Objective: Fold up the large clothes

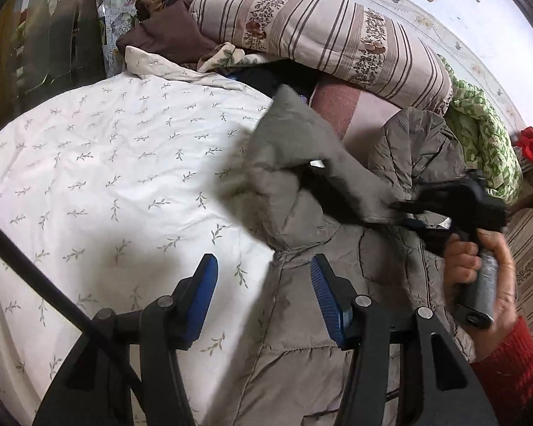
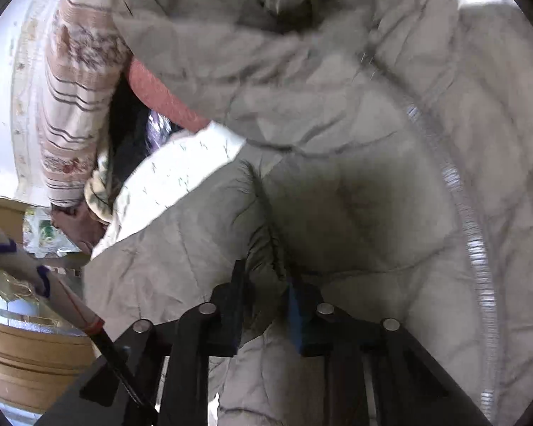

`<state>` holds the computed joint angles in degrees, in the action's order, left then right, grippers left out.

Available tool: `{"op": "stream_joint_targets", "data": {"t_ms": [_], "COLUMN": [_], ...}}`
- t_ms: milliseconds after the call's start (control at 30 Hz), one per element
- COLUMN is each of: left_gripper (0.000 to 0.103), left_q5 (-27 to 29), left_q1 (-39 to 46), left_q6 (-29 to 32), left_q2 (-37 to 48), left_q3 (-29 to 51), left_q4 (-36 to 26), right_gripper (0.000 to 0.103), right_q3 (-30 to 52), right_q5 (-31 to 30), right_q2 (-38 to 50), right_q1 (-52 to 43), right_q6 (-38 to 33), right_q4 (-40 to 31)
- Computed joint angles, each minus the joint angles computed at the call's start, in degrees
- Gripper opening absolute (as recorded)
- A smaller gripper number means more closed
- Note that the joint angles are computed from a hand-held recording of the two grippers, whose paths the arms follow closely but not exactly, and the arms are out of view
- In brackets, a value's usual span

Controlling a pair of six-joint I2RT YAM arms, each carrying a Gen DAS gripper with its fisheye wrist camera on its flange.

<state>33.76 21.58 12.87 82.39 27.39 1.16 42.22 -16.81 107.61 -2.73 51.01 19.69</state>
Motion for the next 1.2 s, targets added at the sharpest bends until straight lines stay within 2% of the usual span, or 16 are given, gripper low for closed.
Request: {"op": "stream_joint_targets", "data": {"t_ms": [133, 200, 300, 367, 500, 600, 767, 833, 933, 1000, 1067, 1133, 1200], "left_gripper": [0.053, 0.053, 0.053, 0.053, 0.053, 0.053, 0.053, 0.053, 0.053, 0.053, 0.053, 0.053, 0.053], "left_q5": [-1.9, -1.5, -0.8, -1.9, -4.5, -5.9, -7.3, -7.1, -4.3, -1.3, 0.5, -0.1, -1.6], "left_q1": [-1.1, -1.2, -1.8, -2.9, -5.8, -7.9, -9.7, -9.6, -8.2, -6.7, -6.6, -8.5, -10.9], "left_q6": [0.1, 0.4, 1.1, 1.0, 0.9, 0.6, -0.2, -0.1, 0.7, 1.9, 2.5, 2.3, 1.4], "left_q2": [-1.8, -1.9, -1.9, -3.0, -4.7, -4.3, -3.9, -4.4, -7.1, -9.9, -12.6, -15.9, -18.0], "left_q3": [-1.1, -1.0, -0.7, -1.6, -3.3, -3.8, -3.8, -3.9, -3.8, -3.6, -4.2, -5.9, -7.4], "left_q4": [-0.6, -1.6, -3.7, -3.5, -2.1, -1.8, -1.8, -2.3, -6.2, -10.7, -13.4, -14.0, -13.4], "right_gripper": [0.019, 0.019, 0.019, 0.019, 0.019, 0.019, 0.031, 0.039, 0.044, 0.053, 0.054, 0.054, 0.053], "right_q3": [-6.9, -10.0, -12.3, -13.0, -12.7, -12.9, -12.9, -13.7, -18.8, -22.3, -23.5, -22.9, -22.7], "right_q5": [5.3, 10.4, 18.7, 22.7, 17.9, 16.0, 15.9, 15.2, 14.0, 14.4, 13.3, 11.0, 11.2], "right_q2": [-12.5, -19.4, -24.3, -24.4, -17.0, -11.2, -7.6, -10.1, -23.1, -33.0, -38.9, -38.1, -33.6], "right_q1": [-5.0, -9.0, -15.6, -19.6, -29.2, -31.9, -32.5, -33.9, -36.4, -37.2, -37.1, -35.2, -31.4], "right_q6": [-8.4, -13.9, -22.0, -26.0, -30.3, -32.0, -33.1, -35.1, -39.0, -40.2, -41.7, -42.2, -40.4], "right_q4": [-7.3, -13.1, -19.0, -19.6, -16.4, -12.0, -8.5, -9.8, -13.9, -16.9, -20.0, -20.5, -17.6]}}
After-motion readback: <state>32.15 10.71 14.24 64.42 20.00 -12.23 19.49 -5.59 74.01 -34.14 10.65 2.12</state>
